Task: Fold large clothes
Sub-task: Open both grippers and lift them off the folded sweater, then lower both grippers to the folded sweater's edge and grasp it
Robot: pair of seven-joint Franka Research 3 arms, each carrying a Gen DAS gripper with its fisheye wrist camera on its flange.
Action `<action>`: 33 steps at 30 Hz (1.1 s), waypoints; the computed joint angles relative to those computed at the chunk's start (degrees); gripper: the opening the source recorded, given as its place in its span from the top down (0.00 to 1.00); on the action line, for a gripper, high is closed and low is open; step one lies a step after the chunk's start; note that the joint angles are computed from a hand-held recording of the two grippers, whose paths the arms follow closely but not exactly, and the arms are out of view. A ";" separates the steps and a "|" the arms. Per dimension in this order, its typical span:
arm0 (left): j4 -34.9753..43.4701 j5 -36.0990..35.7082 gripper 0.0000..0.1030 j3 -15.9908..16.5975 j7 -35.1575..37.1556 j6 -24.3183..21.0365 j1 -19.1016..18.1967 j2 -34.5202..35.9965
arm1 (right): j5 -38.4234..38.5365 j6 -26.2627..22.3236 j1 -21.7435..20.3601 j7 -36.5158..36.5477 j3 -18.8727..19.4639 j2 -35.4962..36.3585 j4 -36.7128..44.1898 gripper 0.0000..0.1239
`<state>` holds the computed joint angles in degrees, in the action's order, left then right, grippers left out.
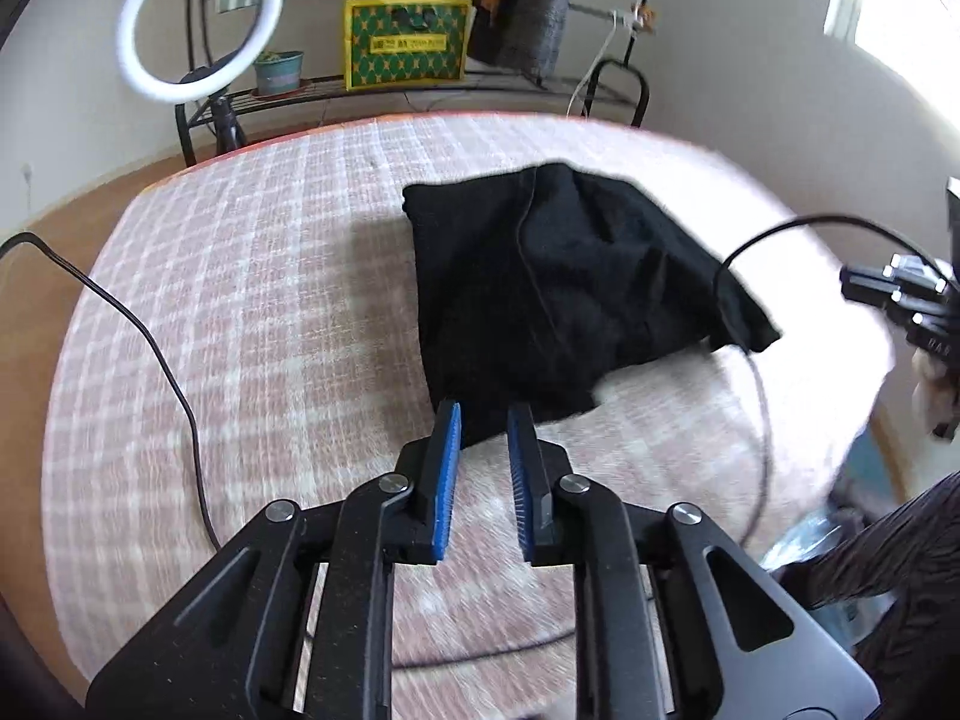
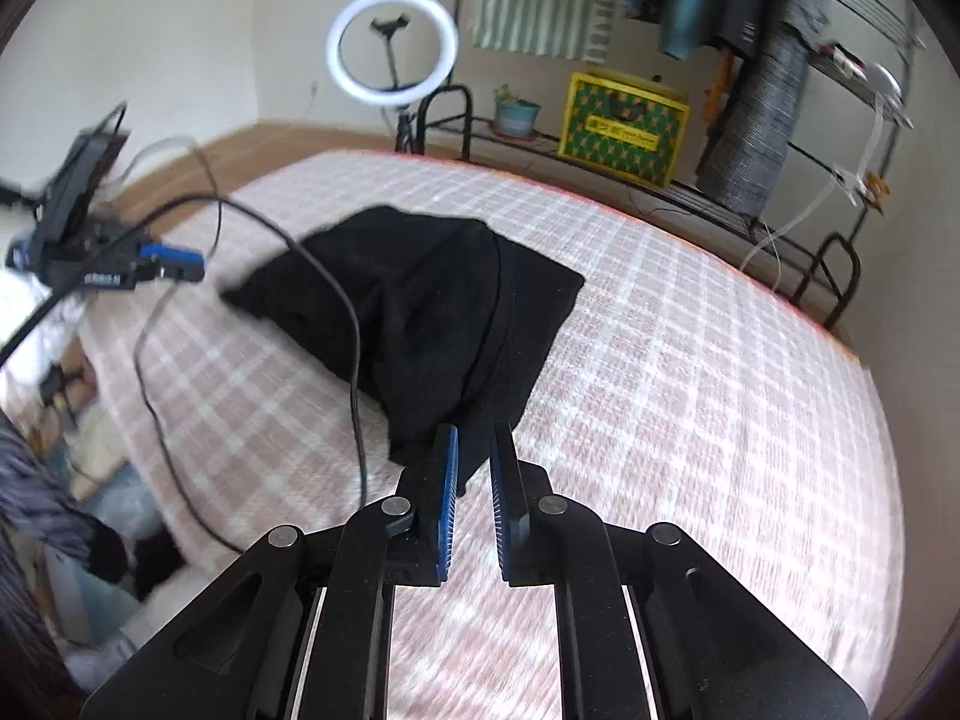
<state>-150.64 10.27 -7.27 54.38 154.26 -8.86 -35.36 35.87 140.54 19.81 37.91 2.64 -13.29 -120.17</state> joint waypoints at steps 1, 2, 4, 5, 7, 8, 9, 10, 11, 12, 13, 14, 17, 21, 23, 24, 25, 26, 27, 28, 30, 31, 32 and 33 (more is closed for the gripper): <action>-0.85 -0.51 0.75 0.06 -0.81 0.40 -0.10 -1.64 | 1.74 -1.08 -0.03 0.62 -0.66 -0.71 -0.07 0.92; -1.40 -0.94 0.63 -0.03 -1.80 0.64 -0.06 -2.76 | 4.64 -2.80 0.00 1.10 -1.73 -1.60 -0.12 0.90; -2.51 -2.33 0.57 0.84 -3.07 1.54 -0.55 -4.17 | 10.42 -5.85 -0.06 1.38 -3.68 -3.06 -0.22 0.85; -2.94 -3.75 0.57 1.70 -3.92 1.53 -1.05 -4.60 | 13.61 -7.01 -0.13 1.23 -4.61 -3.92 -0.43 0.82; -3.24 -5.43 0.57 2.57 -5.02 1.42 -1.39 -5.09 | 18.97 -7.80 -0.37 0.61 -5.79 -5.75 -1.17 0.82; -3.36 -5.82 0.57 2.58 -5.76 1.54 -1.09 -5.66 | 22.48 -8.01 -0.31 -0.46 -6.66 -7.04 -1.81 0.82; -3.40 -5.91 0.57 2.39 -6.53 1.71 -0.62 -6.62 | 25.02 -8.36 -0.41 -1.39 -7.40 -7.82 -1.84 0.82; -3.12 -5.67 0.57 2.03 -7.20 1.52 -0.05 -7.80 | 27.93 -7.78 -0.49 -2.87 -7.95 -9.59 -2.57 0.82; -2.65 -4.87 0.57 1.13 -7.96 0.73 0.84 -9.09 | 30.06 -7.14 -0.50 -4.39 -8.29 -10.91 -3.02 0.82; -2.14 -3.99 0.57 0.52 -8.37 0.16 1.48 -10.08 | 32.03 -6.11 -0.53 -5.99 -8.57 -12.41 -3.47 0.82; -1.41 -2.97 0.57 0.08 -8.43 -0.30 1.93 -11.42 | 33.51 -5.48 -0.53 -7.36 -8.92 -13.78 -3.64 0.81; -0.26 -1.96 0.57 -0.41 -8.42 -1.53 2.27 -12.86 | 33.99 -5.02 -0.67 -7.84 -9.05 -14.53 -3.40 0.79; 3.84 -0.11 0.57 -1.08 -7.99 -5.94 2.00 -15.95 | 33.78 -3.70 -1.09 -8.46 -9.35 -16.59 -1.60 0.78; 11.15 2.33 0.57 -2.31 -7.34 -10.99 2.09 -17.98 | 33.03 -3.04 -0.55 -8.50 -10.27 -17.54 2.43 0.74; 15.14 3.32 0.57 -2.64 -6.48 -13.34 2.01 -17.65 | 32.40 -0.81 -0.52 -8.57 -9.88 -17.94 3.53 0.72; 16.34 3.77 0.57 -2.78 -6.24 -14.07 2.06 -17.60 | 32.20 -0.40 -0.08 -9.03 -10.15 -17.33 4.66 0.71; 17.55 4.26 0.57 -3.05 -6.12 -14.88 2.28 -17.47 | 31.70 0.37 -0.02 -8.75 -10.02 -17.09 5.50 0.71; 18.80 4.92 0.56 -3.40 -5.99 -15.52 2.59 -17.43 | 31.37 0.26 0.17 -8.16 -10.37 -16.83 6.13 0.71; 19.37 5.19 0.54 -3.44 -6.01 -15.86 2.65 -17.33 | 30.84 -0.33 0.29 -6.96 -10.67 -16.21 7.03 0.71; 20.26 4.84 0.52 -3.17 -6.02 -16.60 2.31 -16.88 | 29.78 -0.52 0.00 -5.28 -10.55 -15.51 7.69 0.71; 20.72 4.83 0.52 -2.83 -5.72 -16.90 1.92 -16.69 | 28.78 0.00 -0.16 -3.90 -10.37 -14.19 8.46 0.71; 20.67 5.33 0.51 -3.11 -5.97 -16.90 2.42 -16.64 | 27.28 -0.03 -0.59 -2.64 -9.95 -13.29 8.99 0.71; 19.97 4.97 0.46 -2.99 -6.57 -16.70 2.26 -16.75 | 25.67 -0.65 -1.10 -1.43 -9.73 -13.20 8.69 0.71; 19.03 3.65 0.43 -2.02 -6.81 -16.35 1.18 -16.45 | 23.58 -2.88 -1.44 0.37 -9.76 -11.92 9.40 0.69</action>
